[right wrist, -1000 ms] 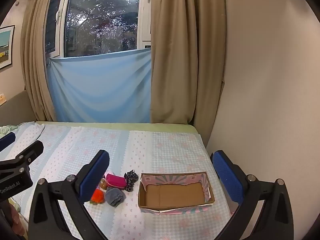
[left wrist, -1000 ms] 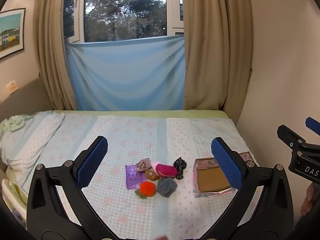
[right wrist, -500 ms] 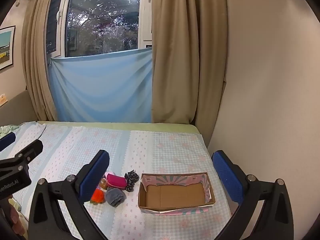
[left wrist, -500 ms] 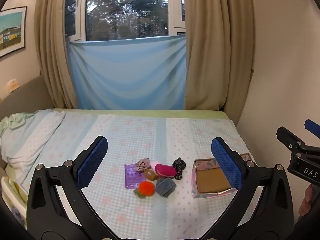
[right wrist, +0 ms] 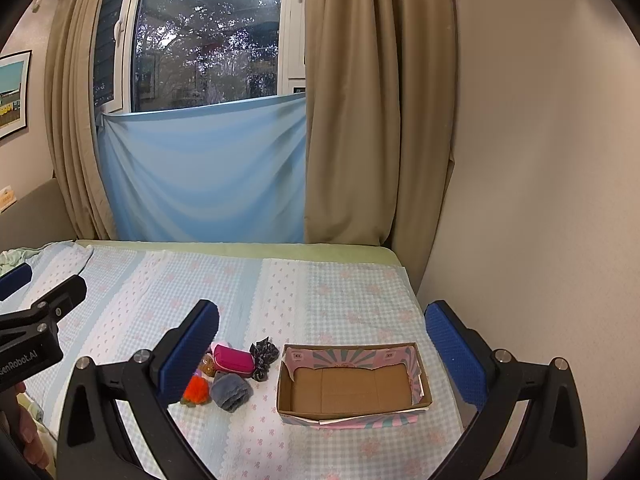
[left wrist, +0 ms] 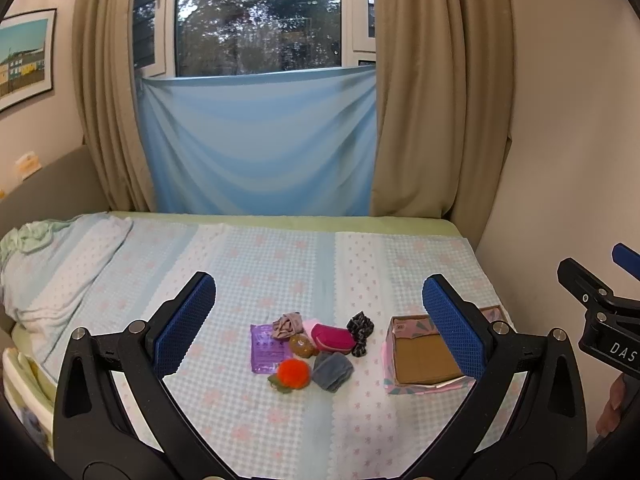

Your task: Organize soft objects

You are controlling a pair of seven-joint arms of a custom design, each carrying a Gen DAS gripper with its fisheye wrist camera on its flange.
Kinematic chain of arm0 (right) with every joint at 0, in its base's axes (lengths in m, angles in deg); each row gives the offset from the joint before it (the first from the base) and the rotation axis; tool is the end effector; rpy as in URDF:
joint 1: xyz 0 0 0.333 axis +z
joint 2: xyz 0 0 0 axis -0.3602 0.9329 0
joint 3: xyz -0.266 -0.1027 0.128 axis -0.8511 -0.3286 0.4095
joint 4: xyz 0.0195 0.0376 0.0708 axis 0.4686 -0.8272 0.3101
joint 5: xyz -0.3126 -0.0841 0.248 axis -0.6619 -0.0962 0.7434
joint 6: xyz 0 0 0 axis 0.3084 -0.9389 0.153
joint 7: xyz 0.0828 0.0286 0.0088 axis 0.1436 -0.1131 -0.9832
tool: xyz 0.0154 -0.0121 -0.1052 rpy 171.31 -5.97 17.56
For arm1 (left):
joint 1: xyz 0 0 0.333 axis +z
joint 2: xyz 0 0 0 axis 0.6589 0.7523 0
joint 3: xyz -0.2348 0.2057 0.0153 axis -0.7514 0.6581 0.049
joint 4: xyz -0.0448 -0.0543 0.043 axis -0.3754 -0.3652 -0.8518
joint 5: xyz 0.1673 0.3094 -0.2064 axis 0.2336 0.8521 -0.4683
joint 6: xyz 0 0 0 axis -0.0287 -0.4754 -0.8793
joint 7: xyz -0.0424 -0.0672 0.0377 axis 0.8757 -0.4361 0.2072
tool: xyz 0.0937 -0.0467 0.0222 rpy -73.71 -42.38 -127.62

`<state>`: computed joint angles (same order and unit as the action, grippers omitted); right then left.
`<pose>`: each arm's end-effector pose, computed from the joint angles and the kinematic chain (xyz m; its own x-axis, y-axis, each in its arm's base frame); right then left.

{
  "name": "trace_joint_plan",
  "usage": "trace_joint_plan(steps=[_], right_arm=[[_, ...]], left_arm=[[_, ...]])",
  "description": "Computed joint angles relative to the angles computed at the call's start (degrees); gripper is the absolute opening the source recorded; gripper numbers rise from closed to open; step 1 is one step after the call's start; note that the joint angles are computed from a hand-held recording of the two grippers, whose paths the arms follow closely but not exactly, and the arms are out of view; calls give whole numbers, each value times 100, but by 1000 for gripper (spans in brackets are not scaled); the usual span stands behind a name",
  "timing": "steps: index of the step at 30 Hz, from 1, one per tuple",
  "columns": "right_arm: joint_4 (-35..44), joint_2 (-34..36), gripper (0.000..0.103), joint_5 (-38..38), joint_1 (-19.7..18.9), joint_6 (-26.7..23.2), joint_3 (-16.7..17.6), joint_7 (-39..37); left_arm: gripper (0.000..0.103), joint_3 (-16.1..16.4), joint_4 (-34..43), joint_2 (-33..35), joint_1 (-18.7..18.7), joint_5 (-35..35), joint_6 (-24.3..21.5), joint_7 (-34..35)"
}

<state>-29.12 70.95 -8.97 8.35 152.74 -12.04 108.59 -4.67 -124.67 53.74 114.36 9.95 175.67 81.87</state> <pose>0.4556 0.3102 0.9272 0.2590 -0.9653 0.0338 -0.4587 -0.1538 -0.8752 0.3944 -0.2761 0.9445 0.3178 -0.9482 -0.0006 -0.4704 -0.1571 -0.8683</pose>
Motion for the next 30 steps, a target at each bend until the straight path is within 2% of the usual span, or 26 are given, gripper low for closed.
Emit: trace_joint_plan(steps=[8, 22, 30], right_arm=[[-125, -81, 103, 6, -14, 59, 3, 4], [-277, -156, 103, 9, -44, 74, 44, 52], [-133, -73, 103, -25, -23, -64, 60, 148]], left_arm=[[103, 15, -72, 13, -106, 53, 25, 3], [103, -63, 64, 11, 92, -96, -105, 92], [103, -18, -52, 13, -7, -111, -65, 127]])
